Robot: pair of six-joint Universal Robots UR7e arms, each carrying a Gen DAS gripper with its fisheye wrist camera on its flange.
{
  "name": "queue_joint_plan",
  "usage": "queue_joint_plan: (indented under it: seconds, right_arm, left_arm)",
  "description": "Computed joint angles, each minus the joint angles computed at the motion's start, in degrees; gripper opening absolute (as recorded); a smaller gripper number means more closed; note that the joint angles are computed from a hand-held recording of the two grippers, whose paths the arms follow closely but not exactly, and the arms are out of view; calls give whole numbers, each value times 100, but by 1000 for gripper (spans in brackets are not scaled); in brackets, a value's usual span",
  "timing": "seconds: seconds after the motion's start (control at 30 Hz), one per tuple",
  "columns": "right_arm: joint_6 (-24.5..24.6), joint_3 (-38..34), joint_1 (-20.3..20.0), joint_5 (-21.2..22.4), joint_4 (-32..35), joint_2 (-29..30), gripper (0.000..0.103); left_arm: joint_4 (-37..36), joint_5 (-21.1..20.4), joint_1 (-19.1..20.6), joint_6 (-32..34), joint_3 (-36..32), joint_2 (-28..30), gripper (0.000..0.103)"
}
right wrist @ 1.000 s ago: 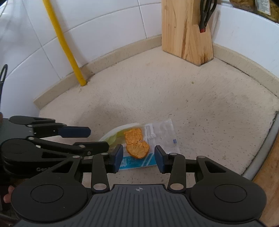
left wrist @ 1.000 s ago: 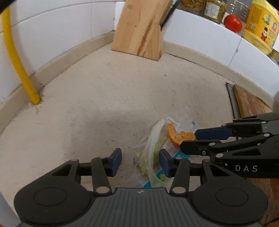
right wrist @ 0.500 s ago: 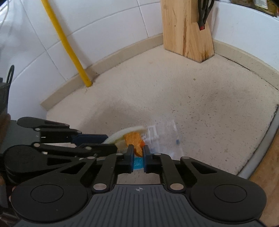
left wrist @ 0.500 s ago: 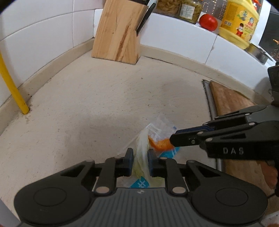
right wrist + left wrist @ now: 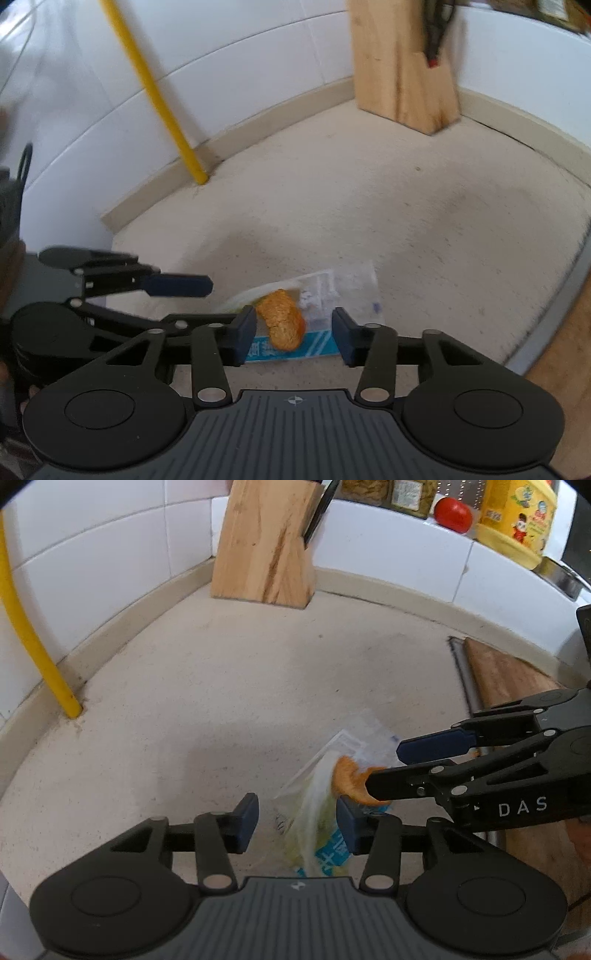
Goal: Collect trash
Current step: 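Grasp the orange carrot piece with the right tool while the left tool grasps a cabbage strip, then carry the carrot piece and cabbage strip over the black bin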
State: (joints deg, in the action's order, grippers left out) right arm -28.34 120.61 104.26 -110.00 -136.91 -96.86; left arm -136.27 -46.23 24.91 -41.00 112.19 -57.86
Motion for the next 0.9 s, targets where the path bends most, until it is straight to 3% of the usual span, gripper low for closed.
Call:
queue_joint_plan:
  seconds: [0.1,0.2,0.27,0.33,0.47,0.9]
  right_arm:
    - [-23,-55,-31,-62,93,110,53]
    - [-84,-85,-57,-130,245,152,48]
    - [-108,-115,-67,-111,354,193,34]
    - [-163,-105,-41,-152,311,237,30]
    - [-113,-137,14,-194,371,252,19]
    - [400,-71,322,-75,330,-135,16]
  left_arm:
    - [16,-45,24,54,5,34,38]
    - [-58,-82,37,148,0,96,27]
    - [-18,-75,39,137,-45,148,21]
    - [38,-79,38,65,-82,163,14]
    - [-91,-71,-26,-11,14,67,11]
    - [-344,145,-384,-236,527,-604,7]
